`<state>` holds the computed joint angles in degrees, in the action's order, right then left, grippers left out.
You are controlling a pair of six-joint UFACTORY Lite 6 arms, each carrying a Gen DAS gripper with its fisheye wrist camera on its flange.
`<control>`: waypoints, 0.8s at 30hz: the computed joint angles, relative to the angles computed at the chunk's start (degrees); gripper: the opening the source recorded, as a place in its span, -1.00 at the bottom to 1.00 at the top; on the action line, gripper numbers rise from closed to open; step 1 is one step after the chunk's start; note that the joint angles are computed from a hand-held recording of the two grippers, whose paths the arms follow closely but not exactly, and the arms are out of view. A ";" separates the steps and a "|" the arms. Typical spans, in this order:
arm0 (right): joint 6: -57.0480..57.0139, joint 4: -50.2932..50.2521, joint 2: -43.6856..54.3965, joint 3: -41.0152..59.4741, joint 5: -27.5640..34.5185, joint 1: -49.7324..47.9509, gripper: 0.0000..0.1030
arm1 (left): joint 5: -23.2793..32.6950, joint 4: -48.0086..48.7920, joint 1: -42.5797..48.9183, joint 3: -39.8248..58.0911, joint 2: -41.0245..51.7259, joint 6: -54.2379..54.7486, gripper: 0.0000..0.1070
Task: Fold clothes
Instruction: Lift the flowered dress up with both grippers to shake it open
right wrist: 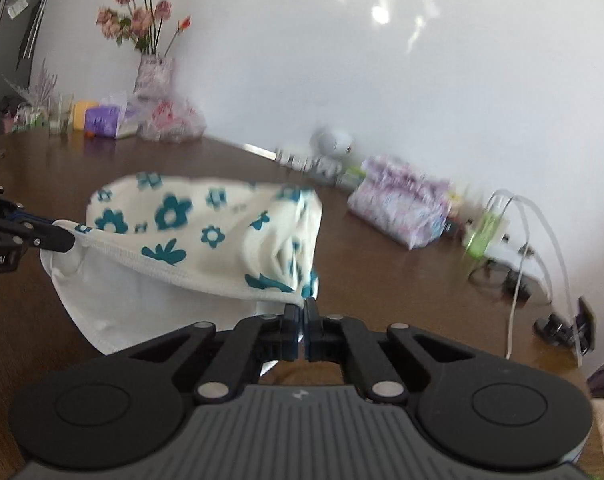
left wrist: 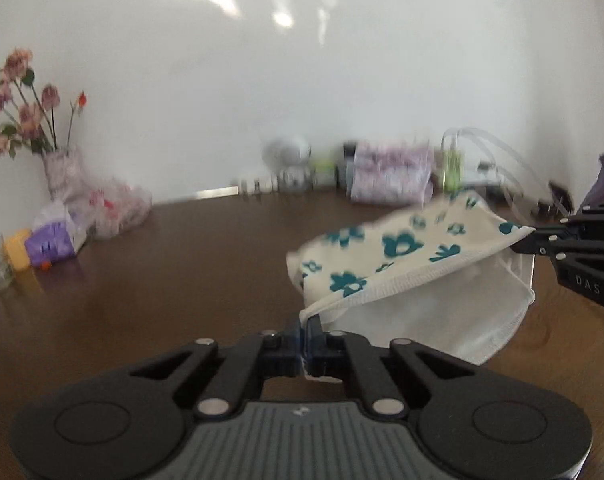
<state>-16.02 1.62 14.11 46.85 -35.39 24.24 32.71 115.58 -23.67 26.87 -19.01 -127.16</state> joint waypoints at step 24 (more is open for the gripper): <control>-112.88 102.37 5.14 71.88 29.17 1.22 -0.99 | -17.07 -56.05 13.30 81.13 21.79 86.36 -0.96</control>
